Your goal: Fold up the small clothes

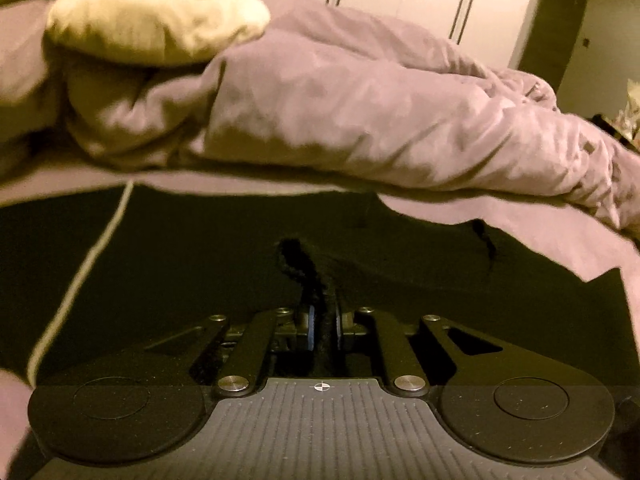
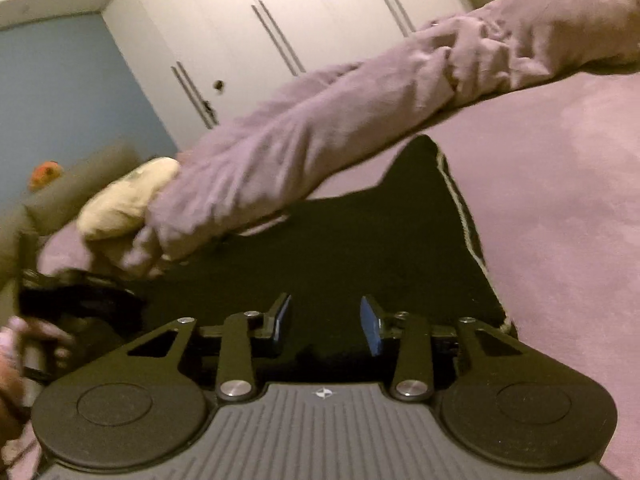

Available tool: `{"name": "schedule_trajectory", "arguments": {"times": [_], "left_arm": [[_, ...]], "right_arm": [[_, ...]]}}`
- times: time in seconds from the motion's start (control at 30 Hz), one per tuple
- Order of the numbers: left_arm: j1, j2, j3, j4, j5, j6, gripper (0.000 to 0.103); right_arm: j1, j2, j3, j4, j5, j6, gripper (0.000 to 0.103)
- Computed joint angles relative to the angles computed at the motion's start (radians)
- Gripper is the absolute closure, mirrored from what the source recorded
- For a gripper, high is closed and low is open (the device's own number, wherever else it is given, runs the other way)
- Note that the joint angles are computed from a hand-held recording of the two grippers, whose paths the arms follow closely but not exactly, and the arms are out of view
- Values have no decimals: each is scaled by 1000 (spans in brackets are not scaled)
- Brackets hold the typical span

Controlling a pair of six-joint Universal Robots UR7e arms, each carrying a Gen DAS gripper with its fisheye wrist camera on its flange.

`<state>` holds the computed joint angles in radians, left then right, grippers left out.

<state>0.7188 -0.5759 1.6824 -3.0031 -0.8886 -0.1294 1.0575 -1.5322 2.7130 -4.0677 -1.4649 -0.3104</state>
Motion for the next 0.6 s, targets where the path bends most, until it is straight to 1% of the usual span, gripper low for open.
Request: {"name": "schedule_trajectory", "arguments": {"times": [0.07, 0.13, 0.17, 0.2, 0.23, 0.27, 0.3, 0.33, 0.37, 0.4, 0.43, 0.5, 0.57, 0.6], "left_arm": [[-4, 18, -7, -3, 29, 42, 91], [4, 27, -17, 44, 39, 39, 89], [12, 25, -21, 91, 42, 16, 84], [18, 19, -14, 104, 41, -3, 78], [24, 7, 4, 83, 36, -8, 63], [27, -10, 28, 52, 43, -12, 43], [28, -30, 55, 14, 58, -5, 39], [32, -54, 86, -34, 64, 19, 30], [35, -83, 120, -83, 80, 51, 19], [35, -105, 150, -138, 116, 79, 13], [35, -129, 187, -222, 178, 126, 6], [45, -164, 225, -356, 284, 229, 7], [70, -193, 232, -480, 422, 317, 6], [86, -209, 228, -532, 465, 344, 6]], "right_arm": [[62, 75, -23, -77, -95, -32, 66], [123, 153, -50, -139, -217, -87, 67], [147, 193, -66, -168, -264, -110, 68], [160, 225, -76, -198, -294, -134, 68], [171, 251, -82, -225, -317, -150, 68], [175, 267, -84, -246, -324, -161, 67], [173, 262, -90, -238, -319, -162, 66], [158, 258, -83, -241, -291, -157, 64], [139, 249, -74, -238, -254, -149, 60], [130, 240, -75, -226, -238, -142, 60], [129, 240, -73, -228, -235, -139, 59], [128, 248, -71, -239, -224, -148, 55], [125, 251, -70, -237, -203, -161, 43], [121, 250, -68, -234, -191, -166, 40]]}}
